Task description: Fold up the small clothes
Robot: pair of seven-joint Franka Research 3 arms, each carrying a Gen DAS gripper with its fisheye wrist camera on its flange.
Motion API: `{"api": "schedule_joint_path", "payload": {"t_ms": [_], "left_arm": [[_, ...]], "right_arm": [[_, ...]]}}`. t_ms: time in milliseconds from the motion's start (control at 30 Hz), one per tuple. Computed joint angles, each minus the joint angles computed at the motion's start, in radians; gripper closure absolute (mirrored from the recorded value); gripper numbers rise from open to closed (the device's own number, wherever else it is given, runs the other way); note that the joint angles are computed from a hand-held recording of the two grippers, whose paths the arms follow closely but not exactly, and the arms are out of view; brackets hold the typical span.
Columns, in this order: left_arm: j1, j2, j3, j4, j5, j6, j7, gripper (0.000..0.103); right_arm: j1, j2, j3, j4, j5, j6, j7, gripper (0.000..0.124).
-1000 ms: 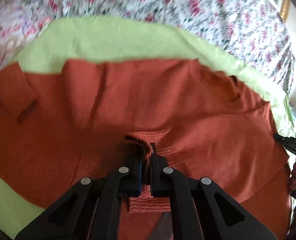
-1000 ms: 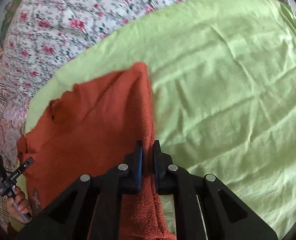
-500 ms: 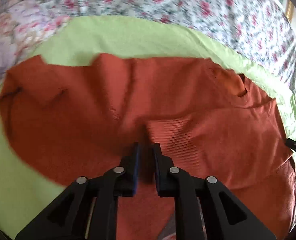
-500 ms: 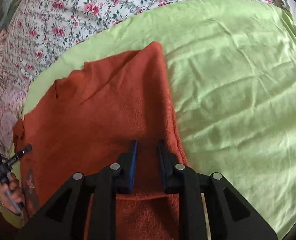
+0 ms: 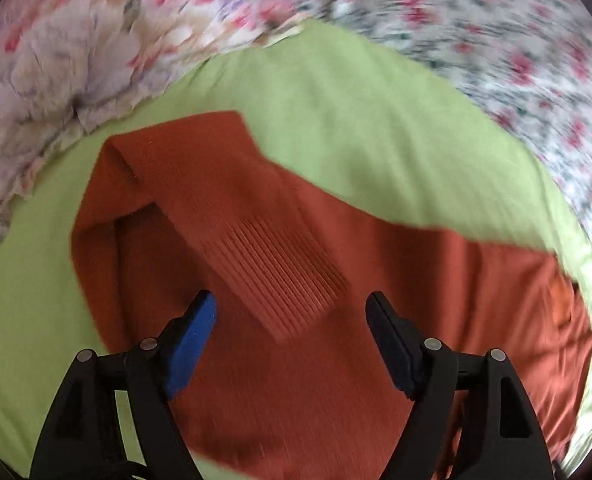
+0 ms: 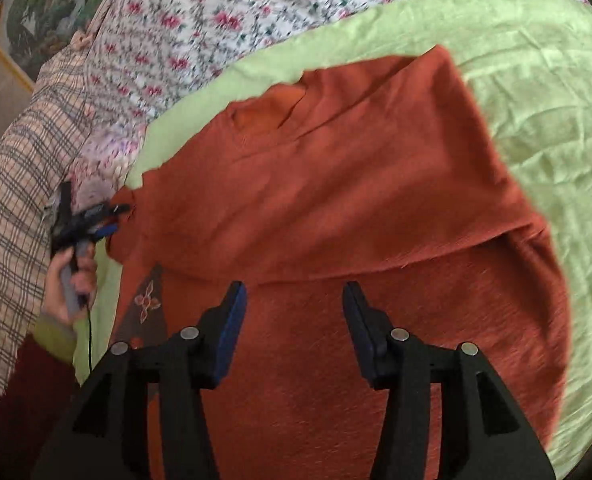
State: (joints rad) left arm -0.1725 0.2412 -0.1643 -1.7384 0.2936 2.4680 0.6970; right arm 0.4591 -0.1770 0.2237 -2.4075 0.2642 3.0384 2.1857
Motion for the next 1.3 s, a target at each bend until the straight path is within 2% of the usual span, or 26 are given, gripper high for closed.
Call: {"api": "schedule_joint_path", "payload": {"t_ms": [67,133,200,267,433,533,667,833,933,1033,1100,1200,1267,1300], "left_arm": [[0.006,0.024,0.010,0.021,0.005,0.004,-0.006,0.043],[0.014,0.020,0.013,0.009,0.010,0.042,-0.002,0.092],[0.024,-0.009,0.008,-0.032,-0.013,0.096,0.001,0.092],[0.012,-0.053,0.008,-0.078,0.016,0.133,-0.023,0.093],[-0.025,-0.171,-0.048,-0.192,-0.018,0.271,0.000,0.093],[-0.071,-0.181,-0.092,-0.188,-0.082,0.340,0.057,0.093],[-0.146,-0.095,-0.159,-0.074,-0.176,0.364,0.167,0.093],[-0.259,0.103,-0.197,0.163,-0.174,0.294,0.234,0.093],[-0.320,0.251,-0.202,0.341,-0.176,0.230,0.256,0.093],[-0.378,0.383,-0.183,0.507,-0.172,0.151,0.264,0.093],[-0.395,0.461,-0.187,0.605,-0.189,0.094,0.296,0.091],[-0.407,0.511,-0.189,0.664,-0.218,0.034,0.335,0.085],[-0.391,0.478,-0.201,0.601,-0.246,0.051,0.363,0.080],[-0.380,0.444,-0.207,0.548,-0.256,0.068,0.377,0.073]], "right_arm": [[0.016,0.017,-0.010,0.017,0.015,-0.010,-0.026,0.073],[0.019,0.020,-0.010,0.021,0.020,-0.016,-0.031,0.073],[0.002,0.019,0.002,0.020,-0.007,-0.016,-0.004,0.073],[-0.011,0.011,0.013,0.012,-0.033,-0.012,0.022,0.073],[-0.009,-0.020,0.015,-0.019,-0.035,0.028,0.032,0.073],[-0.018,-0.052,0.024,-0.050,-0.027,0.049,0.054,0.073],[-0.075,-0.120,0.071,-0.110,-0.045,0.058,0.112,0.073],[-0.135,-0.225,0.111,-0.195,-0.054,0.046,0.178,0.072],[-0.149,-0.281,0.114,-0.247,-0.047,0.043,0.208,0.072],[-0.148,-0.313,0.107,-0.278,-0.040,0.035,0.218,0.072],[-0.148,-0.327,0.103,-0.292,-0.037,0.031,0.222,0.072],[-0.142,-0.335,0.095,-0.303,-0.031,0.032,0.225,0.072],[-0.132,-0.332,0.086,-0.303,-0.024,0.037,0.221,0.072],[-0.130,-0.331,0.085,-0.302,-0.024,0.038,0.218,0.072]]}}
